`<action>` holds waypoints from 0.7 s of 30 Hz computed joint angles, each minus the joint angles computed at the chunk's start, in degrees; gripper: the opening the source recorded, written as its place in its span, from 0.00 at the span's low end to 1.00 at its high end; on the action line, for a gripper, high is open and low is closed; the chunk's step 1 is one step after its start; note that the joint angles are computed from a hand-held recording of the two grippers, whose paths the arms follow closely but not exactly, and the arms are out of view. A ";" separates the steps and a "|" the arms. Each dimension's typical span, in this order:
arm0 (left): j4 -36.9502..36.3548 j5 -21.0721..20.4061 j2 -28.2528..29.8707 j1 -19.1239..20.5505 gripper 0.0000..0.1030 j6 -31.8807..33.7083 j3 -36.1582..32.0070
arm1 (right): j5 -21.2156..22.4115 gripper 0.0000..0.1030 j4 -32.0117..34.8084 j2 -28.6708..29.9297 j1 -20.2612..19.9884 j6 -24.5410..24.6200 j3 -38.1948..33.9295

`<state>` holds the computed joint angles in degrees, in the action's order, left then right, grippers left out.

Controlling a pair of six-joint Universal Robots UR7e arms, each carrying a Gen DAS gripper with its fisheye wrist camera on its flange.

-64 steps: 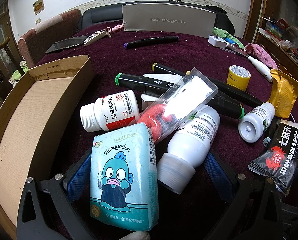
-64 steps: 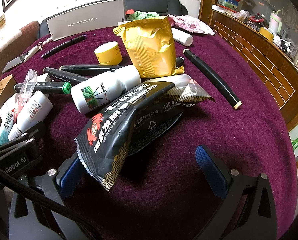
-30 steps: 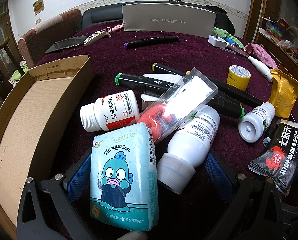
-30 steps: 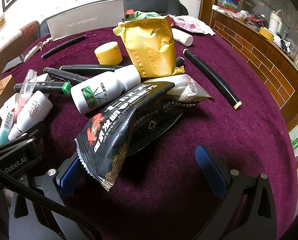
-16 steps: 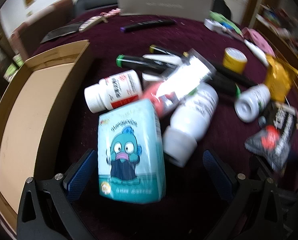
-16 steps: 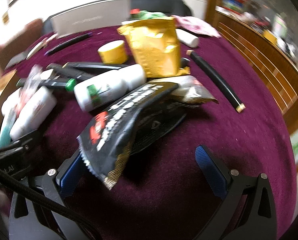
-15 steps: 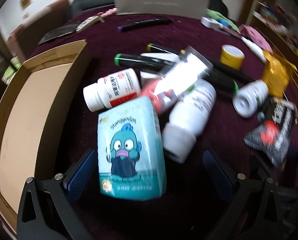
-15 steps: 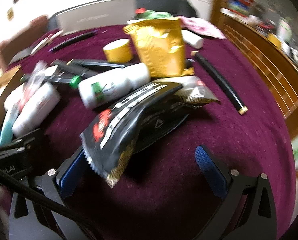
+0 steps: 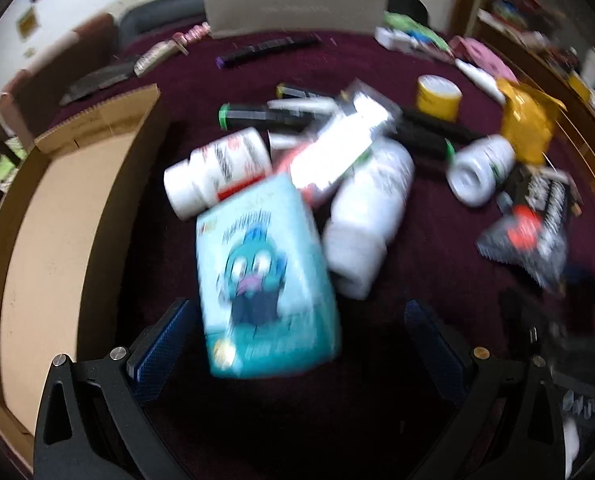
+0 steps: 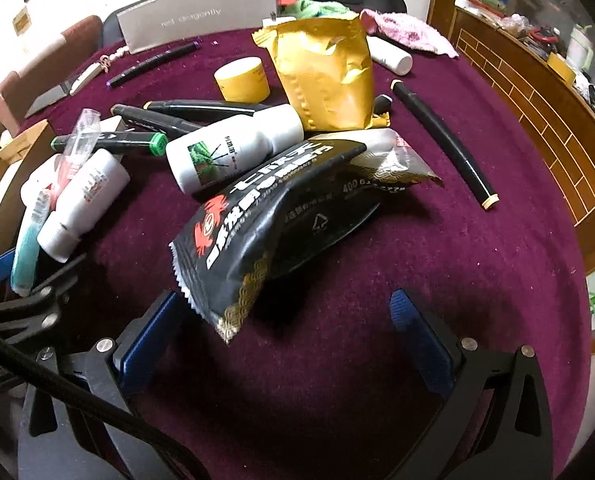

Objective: Organize objects
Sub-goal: 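Grasp the blue Hangyodon tissue pack with the left gripper and lift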

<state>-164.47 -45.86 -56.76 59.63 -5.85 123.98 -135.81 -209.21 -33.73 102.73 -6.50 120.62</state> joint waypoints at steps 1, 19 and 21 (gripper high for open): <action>0.65 -1.71 -2.00 0.18 0.98 -0.07 0.96 | 1.05 1.00 -1.27 -0.23 -0.18 -0.32 0.69; -4.97 -5.30 -5.67 0.92 0.57 5.33 2.24 | 25.98 0.94 -18.94 -2.91 -8.19 3.22 8.08; -3.29 -6.23 -4.34 1.59 0.56 3.84 0.36 | 26.71 0.94 -19.12 -2.74 -8.42 3.63 7.85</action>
<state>-167.76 -52.10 -61.11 61.22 -2.01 124.34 -109.10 -228.33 -36.47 94.31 -2.87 128.47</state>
